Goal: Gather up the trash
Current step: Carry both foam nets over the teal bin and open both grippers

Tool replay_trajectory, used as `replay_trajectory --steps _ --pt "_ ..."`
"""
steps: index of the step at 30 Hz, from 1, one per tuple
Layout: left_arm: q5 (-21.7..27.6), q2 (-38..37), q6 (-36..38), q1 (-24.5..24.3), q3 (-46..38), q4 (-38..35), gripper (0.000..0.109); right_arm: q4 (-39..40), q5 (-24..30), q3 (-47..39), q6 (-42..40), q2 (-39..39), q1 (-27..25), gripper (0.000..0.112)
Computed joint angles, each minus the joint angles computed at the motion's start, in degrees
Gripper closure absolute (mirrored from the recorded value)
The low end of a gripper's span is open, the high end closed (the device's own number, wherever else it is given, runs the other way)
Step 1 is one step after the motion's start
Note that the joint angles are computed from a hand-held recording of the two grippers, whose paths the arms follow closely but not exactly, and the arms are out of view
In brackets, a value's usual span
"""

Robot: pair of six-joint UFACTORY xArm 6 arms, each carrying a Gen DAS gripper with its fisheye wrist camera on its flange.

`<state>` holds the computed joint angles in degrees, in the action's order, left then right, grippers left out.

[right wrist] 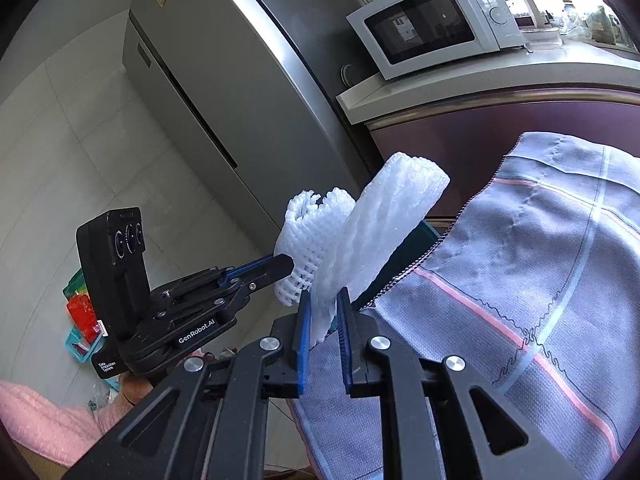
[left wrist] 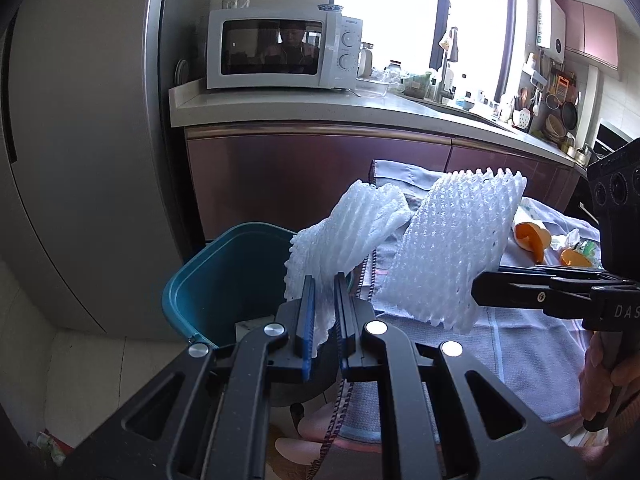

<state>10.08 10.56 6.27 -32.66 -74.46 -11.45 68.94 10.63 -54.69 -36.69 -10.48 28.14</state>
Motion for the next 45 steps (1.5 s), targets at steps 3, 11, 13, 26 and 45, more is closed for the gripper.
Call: replay_trajectory --steps 3,11,13,26,45 --pt "0.3 1.1 -2.5 0.5 -1.1 2.4 0.099 -0.7 0.9 -1.2 0.5 1.3 0.0 0.101" --pt "1.0 3.9 -6.6 1.9 -3.5 6.2 0.099 -3.0 4.2 -6.2 1.6 6.2 -1.1 0.101" --pt "1.1 4.6 -7.6 2.2 -4.0 7.3 0.099 -3.4 5.1 -7.3 1.9 7.2 -1.4 0.101" --pt "1.7 7.6 -13.6 3.3 -6.5 13.3 0.099 -7.8 9.2 -13.1 6.2 13.8 -2.5 0.101" --pt "9.6 18.0 -10.9 4.3 -17.9 8.1 0.098 -23.6 14.7 -23.4 21.5 23.5 -4.1 0.101"
